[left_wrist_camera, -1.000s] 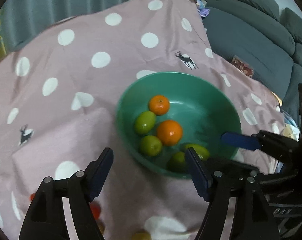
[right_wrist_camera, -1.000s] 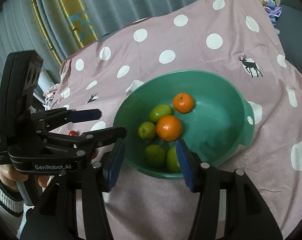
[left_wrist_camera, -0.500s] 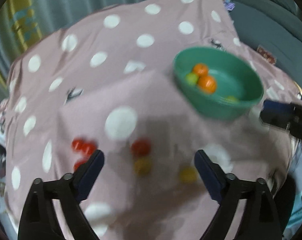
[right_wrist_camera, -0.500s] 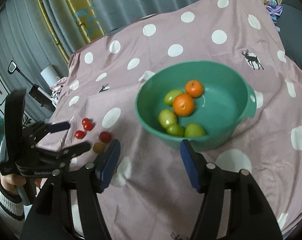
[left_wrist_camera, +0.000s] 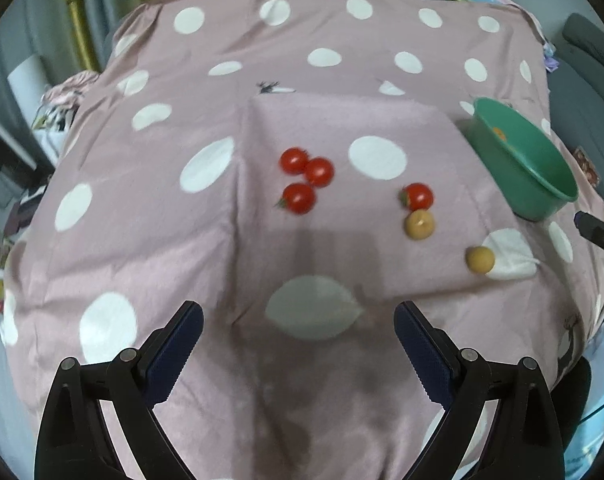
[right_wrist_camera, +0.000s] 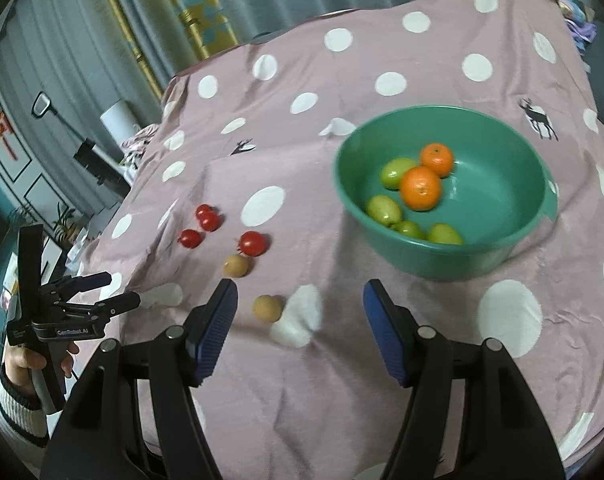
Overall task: Organize fruits
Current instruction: 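Move both grippers back toward the small yellow fruits on the cloth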
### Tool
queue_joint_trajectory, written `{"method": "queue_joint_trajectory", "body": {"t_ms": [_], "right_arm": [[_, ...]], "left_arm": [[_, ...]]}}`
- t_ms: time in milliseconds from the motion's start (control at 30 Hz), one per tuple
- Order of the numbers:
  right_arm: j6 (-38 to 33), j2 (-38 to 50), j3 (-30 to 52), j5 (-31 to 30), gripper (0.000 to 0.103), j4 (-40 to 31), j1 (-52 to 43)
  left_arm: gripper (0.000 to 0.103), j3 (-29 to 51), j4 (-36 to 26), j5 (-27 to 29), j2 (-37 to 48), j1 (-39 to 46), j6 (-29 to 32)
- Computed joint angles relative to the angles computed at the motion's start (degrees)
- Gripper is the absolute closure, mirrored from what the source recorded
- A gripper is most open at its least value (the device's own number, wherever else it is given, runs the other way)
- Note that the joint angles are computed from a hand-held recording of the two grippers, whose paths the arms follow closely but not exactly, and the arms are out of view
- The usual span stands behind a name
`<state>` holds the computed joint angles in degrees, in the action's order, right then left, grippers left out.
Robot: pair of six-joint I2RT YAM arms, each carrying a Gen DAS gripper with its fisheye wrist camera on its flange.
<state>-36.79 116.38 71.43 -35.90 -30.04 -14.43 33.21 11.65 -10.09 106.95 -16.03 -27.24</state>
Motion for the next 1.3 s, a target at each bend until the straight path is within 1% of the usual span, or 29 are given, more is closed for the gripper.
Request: {"method": "queue_joint_trajectory", "body": {"t_ms": [167, 333, 533, 833, 1300], "right_arm": [[-1.0, -0.9, -1.6, 1.2, 0.037, 0.0, 1.4], [-1.9, -1.3, -3.1, 2.6, 0.037, 0.1, 2.8], [-2.5, -1.6, -4.4, 3.7, 0.037, 0.2, 4.1], [-2.8, -1.3, -4.6, 4.8, 0.037, 0.1, 5.6], [-1.7, 0.3, -3.8, 7.0, 0.037, 0.8, 8.6]], "left_arm": [[0.007, -1.6, 2.2, 1.5, 1.2, 0.2, -0.7], [0.007, -1.6, 3.6, 3.2, 2.5, 0.1, -0.7], [0.007, -1.3, 3.6, 3.4, 2.2, -1.0, -0.6], [0.007, -0.6, 2.0, 2.5, 0.1, -2.1, 0.3], [0.007, -0.8, 3.6, 4.2, -0.3, -0.2, 2.0]]}}
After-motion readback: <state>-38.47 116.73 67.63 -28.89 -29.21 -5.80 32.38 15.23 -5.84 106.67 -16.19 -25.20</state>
